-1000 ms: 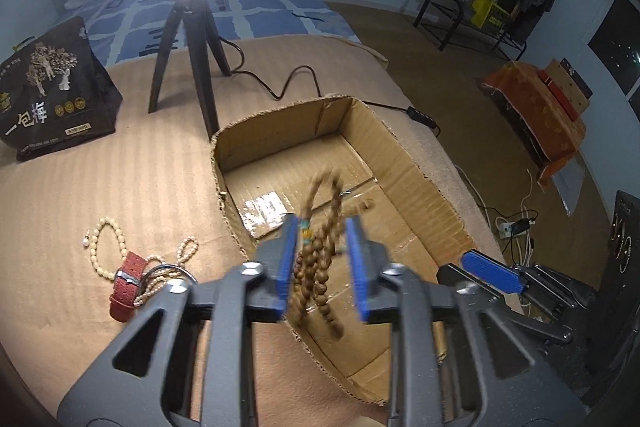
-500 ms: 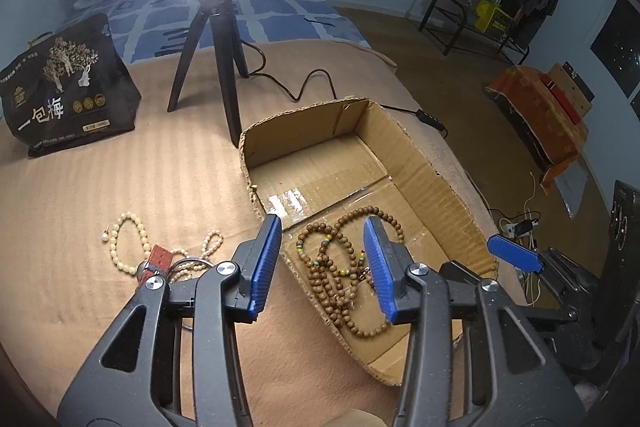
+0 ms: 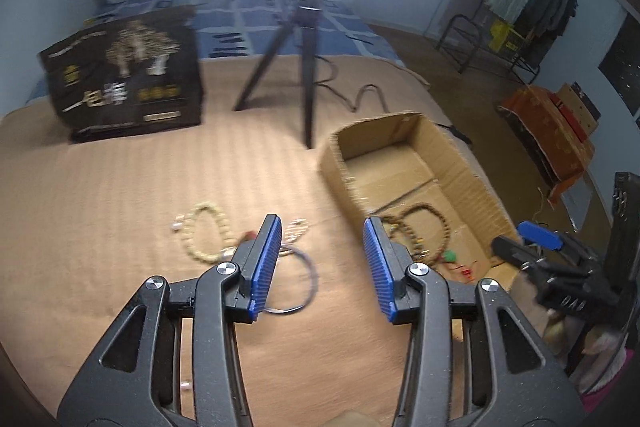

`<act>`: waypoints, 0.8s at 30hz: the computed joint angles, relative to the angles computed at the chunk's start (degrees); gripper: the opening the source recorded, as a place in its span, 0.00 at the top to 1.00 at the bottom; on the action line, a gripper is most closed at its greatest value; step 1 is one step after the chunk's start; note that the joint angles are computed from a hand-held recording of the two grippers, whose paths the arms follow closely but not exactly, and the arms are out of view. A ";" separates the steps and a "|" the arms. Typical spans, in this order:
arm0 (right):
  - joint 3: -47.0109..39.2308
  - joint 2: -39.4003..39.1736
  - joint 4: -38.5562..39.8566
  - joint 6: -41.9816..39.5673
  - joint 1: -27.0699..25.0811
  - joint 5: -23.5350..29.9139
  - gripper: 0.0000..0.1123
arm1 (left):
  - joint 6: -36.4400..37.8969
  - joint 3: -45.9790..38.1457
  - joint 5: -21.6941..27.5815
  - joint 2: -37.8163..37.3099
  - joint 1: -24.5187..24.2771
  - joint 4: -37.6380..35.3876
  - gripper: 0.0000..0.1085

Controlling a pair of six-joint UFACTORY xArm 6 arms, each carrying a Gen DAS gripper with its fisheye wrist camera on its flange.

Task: Organize jewelry
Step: 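Move the left tool to the red-strap watch and close on its strap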

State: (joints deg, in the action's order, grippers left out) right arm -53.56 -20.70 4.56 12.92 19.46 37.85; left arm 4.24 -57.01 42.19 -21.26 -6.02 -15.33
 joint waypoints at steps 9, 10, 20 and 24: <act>-1.36 1.11 1.09 -0.12 2.45 -1.72 0.22 | 3.21 3.83 1.18 -2.85 5.90 -1.96 0.60; -1.56 1.24 1.31 -0.19 2.82 -1.87 0.22 | 3.72 4.09 1.38 -3.09 6.20 -2.38 0.60; -3.49 2.57 3.32 -1.47 5.67 -2.66 0.22 | 5.14 5.99 1.14 -3.26 6.13 -2.39 0.60; -4.25 3.13 4.37 -1.77 5.74 -2.89 0.22 | 4.10 6.44 -0.47 -2.42 4.98 0.55 0.60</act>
State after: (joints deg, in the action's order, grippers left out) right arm -57.81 -17.58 8.93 11.15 25.19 34.96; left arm 8.33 -50.57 41.72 -23.68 -1.04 -14.78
